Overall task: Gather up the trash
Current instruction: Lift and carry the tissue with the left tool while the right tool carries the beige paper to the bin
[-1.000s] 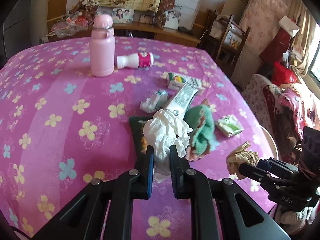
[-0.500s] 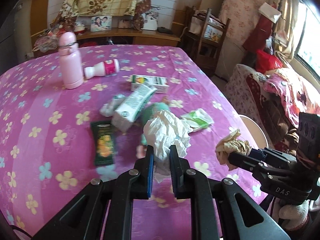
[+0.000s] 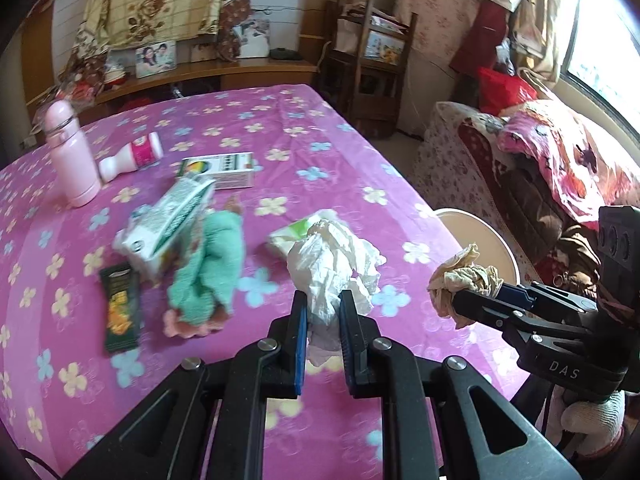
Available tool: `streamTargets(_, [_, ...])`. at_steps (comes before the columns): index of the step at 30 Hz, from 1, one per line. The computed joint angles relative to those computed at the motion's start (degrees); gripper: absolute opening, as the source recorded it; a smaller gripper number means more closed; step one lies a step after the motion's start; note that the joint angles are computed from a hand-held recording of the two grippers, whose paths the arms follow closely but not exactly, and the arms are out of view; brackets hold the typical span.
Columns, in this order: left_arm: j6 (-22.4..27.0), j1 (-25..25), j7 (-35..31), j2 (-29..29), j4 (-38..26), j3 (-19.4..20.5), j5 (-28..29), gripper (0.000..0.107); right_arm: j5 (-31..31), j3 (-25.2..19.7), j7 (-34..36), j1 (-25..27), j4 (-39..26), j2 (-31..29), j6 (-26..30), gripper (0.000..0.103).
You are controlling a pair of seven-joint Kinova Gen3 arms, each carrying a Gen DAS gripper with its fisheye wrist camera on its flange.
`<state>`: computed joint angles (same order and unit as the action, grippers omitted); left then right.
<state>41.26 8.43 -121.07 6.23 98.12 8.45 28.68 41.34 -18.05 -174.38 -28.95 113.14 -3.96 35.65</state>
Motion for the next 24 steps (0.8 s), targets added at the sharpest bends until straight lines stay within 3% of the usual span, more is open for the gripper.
streamTargets(24, [-1.62, 10.96, 10.28, 6.78, -7.08, 4.86, -9.78, 0.016, -10.40, -2.09, 5.86, 15.03, 10.19, -11.70, 0.32, 0.039])
